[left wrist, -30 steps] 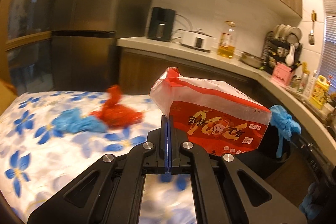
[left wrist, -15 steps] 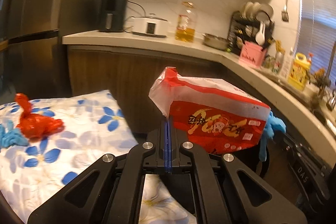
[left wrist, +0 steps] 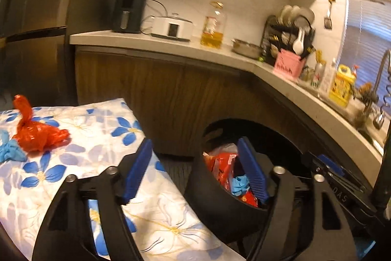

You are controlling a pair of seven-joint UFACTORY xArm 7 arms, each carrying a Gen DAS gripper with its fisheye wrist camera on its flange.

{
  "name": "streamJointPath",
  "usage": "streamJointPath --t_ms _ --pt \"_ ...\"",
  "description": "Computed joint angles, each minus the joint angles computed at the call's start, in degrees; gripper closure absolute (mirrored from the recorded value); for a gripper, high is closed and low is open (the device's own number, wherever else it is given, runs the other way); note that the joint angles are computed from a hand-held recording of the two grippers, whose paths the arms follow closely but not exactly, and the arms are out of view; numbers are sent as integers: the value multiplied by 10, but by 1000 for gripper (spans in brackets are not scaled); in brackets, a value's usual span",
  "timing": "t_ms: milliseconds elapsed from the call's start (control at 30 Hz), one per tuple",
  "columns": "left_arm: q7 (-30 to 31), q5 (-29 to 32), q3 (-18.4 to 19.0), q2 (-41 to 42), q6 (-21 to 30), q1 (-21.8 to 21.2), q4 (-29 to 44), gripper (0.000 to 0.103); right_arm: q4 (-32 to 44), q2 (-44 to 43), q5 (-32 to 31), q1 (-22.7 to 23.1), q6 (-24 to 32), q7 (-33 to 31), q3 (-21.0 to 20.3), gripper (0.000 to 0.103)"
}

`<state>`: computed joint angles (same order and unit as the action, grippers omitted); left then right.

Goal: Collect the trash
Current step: 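Open both tools to drop the snack bag and glove into the bin, then grasp the blue glove with the left tool while the right tool grasps the red plastic bag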

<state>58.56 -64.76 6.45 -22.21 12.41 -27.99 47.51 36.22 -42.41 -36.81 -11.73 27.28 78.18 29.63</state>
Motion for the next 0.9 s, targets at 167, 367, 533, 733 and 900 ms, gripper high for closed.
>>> streamJointPath --t_ms 167,367,533,733,900 --pt "3 18 8 -34 -49 7 -37 16 12 -8 -8 -2 21 12 23 30" --pt "-21 76 42 -73 -109 20 -86 14 36 -4 -26 -3 32 43 69 19" --pt "-61 138 63 -87 -119 84 -108 14 73 26 -52 -13 36 81 130 16" --pt "-81 192 124 -86 -121 115 -107 9 144 101 -107 -42 45 132 210 15" --pt "-85 231 182 -86 -119 106 -100 9 212 184 -179 -69 70 181 275 15"
